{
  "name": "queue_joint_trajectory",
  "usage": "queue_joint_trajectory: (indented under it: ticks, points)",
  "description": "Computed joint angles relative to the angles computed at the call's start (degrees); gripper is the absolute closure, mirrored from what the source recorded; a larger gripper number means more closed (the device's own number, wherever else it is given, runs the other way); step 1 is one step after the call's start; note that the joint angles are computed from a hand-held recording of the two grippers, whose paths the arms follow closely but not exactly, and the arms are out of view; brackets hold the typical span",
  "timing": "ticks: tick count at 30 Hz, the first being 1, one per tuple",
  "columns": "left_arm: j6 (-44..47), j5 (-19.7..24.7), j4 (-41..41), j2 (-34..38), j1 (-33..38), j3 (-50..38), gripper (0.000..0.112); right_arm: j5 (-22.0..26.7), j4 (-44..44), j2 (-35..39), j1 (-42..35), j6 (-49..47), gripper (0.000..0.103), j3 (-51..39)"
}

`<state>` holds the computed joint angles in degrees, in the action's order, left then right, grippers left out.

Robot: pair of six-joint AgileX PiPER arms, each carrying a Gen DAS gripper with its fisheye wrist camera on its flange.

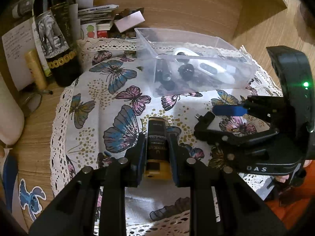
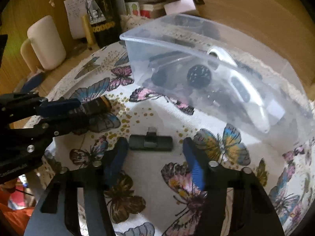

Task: Organize rigid objects
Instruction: 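Grasp the gold-and-black tube with the left tool while the right tool grasps the black USB adapter, then lower the tube into the box with the left tool while the right tool drops the adapter in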

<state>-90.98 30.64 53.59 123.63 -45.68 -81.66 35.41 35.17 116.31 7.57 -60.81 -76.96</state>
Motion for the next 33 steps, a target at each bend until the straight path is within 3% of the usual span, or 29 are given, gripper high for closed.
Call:
queue_joint_trajectory:
  ticks: [7,19,33]
  points:
    - [-2.2,0.0,2.1,-0.5,-0.7,-0.2,0.089,0.3,2.5,-0.5,-1.6,-1.2,0.062,-0.1]
    - [-0.2,4.4,5.2,-1.3,-2.7,-6.9,0.089,1.4,13.9,-6.8,-9.4,-11.1,0.062,1.6]
    - [13.4,8.5,0.9,5.3,-0.4,-26.0,0.089,0.5,21.3,-8.6,-14.0,-14.6,0.062,-3.9]
